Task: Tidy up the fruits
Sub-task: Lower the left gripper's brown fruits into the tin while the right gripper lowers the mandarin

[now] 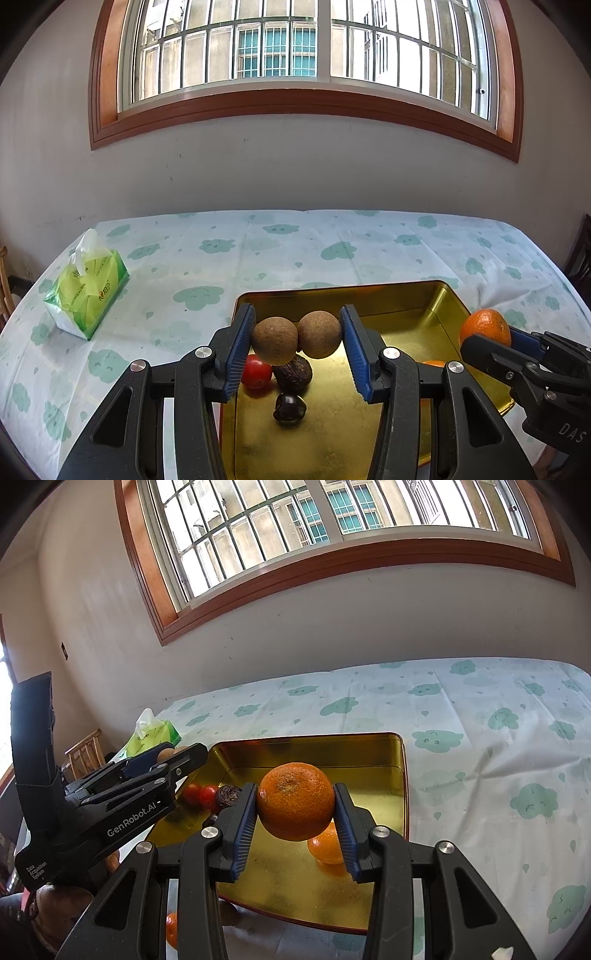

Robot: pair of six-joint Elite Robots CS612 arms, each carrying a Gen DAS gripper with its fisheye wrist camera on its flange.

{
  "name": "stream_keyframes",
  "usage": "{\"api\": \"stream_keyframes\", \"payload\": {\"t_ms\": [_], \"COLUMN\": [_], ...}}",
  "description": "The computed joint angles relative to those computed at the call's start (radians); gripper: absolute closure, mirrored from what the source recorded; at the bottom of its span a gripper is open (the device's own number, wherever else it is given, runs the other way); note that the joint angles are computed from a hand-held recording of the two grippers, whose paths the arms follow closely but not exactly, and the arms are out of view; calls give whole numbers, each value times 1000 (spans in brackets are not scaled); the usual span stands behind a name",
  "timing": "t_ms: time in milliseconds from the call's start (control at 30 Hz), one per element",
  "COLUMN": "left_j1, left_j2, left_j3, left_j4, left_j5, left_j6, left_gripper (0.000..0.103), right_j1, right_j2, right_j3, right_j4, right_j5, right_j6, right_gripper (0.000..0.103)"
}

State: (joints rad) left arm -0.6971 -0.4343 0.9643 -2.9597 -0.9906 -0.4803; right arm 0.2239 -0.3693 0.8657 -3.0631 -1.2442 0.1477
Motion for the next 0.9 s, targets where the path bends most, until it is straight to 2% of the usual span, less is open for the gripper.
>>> {"api": "stream_keyframes", "payload": {"t_ms": [900], "left_j1": [13], "left_j2": [27], "left_j3": [-49], "left_j4": [29], "left_j5": [-11], "left_j6": [7], "left_gripper": [55], "right_j1": [2], "right_j2": [45], "right_j3": [-86], "right_j4": [55], "right_j5": [-13], "right_j6": [6], "right_gripper": [65]}}
